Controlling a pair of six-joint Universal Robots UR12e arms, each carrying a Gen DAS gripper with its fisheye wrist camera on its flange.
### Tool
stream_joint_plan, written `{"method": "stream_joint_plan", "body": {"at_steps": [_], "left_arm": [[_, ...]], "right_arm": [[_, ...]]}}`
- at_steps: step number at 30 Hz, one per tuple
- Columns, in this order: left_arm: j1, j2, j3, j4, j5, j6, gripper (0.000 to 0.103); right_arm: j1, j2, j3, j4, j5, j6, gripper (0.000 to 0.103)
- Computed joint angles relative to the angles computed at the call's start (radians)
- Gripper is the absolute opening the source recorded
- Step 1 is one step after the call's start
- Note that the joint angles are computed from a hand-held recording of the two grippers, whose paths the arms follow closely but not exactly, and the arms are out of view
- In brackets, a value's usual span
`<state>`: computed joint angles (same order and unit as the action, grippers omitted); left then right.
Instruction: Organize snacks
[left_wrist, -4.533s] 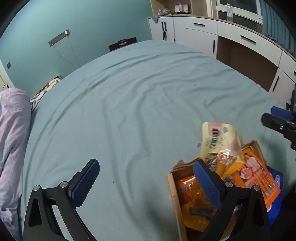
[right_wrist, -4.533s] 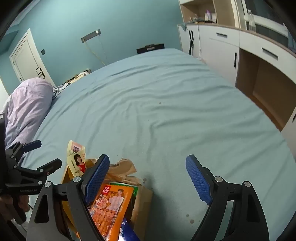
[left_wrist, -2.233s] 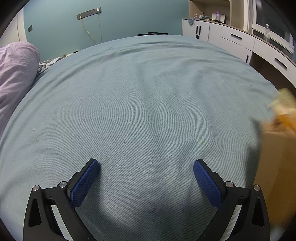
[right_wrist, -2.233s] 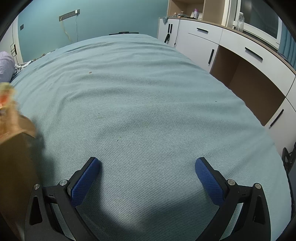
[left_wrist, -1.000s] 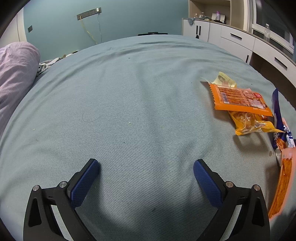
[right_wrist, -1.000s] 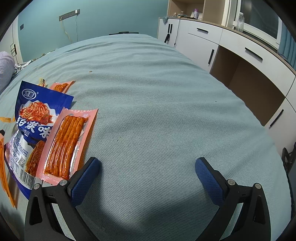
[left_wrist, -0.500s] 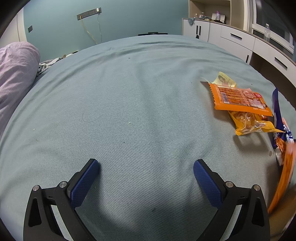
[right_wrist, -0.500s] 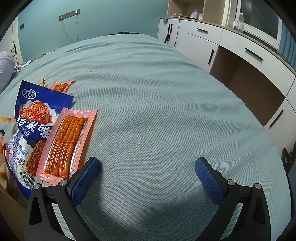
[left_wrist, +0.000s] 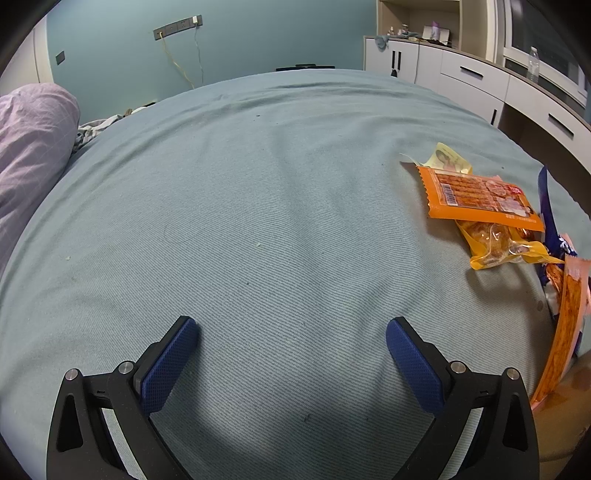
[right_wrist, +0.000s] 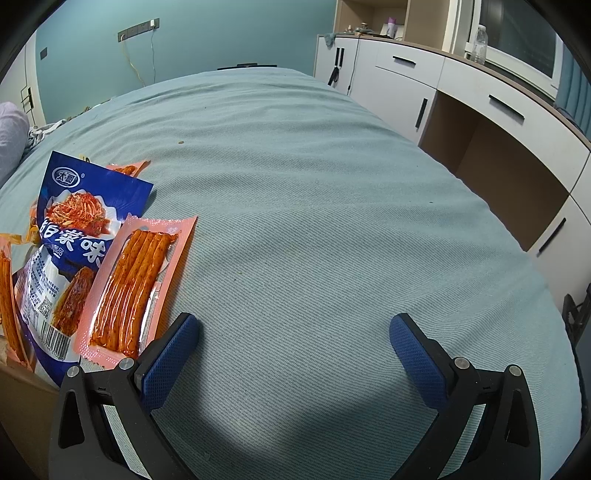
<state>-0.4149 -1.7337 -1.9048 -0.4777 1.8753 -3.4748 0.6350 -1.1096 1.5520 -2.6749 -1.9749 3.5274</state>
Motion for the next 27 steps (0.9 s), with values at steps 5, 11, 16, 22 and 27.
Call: {"method": "stream_joint_plan", "body": {"at_steps": [5, 11, 16, 22, 27], "left_arm": [[0.000, 0.000, 0.000, 0.000, 0.000, 0.000, 0.103], [0.000, 0.000, 0.000, 0.000, 0.000, 0.000, 0.103], [0.000, 0.000, 0.000, 0.000, 0.000, -0.001, 0.103], [-0.001, 0.000, -0.002, 0.002, 0.003, 0.002, 0.103], [0.001, 0.001, -0.004, 0.005, -0.004, 0.000, 0.103]], "right_arm": [[0.002, 0.001, -0.002, 0.001, -0.003, 0.001, 0.103], [0.003, 0.002, -0.003, 0.002, -0.003, 0.002, 0.103], [0.002, 0.002, -0.002, 0.002, -0.003, 0.003, 0.103], [0.003, 0.001, -0.003, 0.002, -0.003, 0.003, 0.103], [0.003, 0.001, -0.003, 0.002, -0.002, 0.004, 0.103]]}}
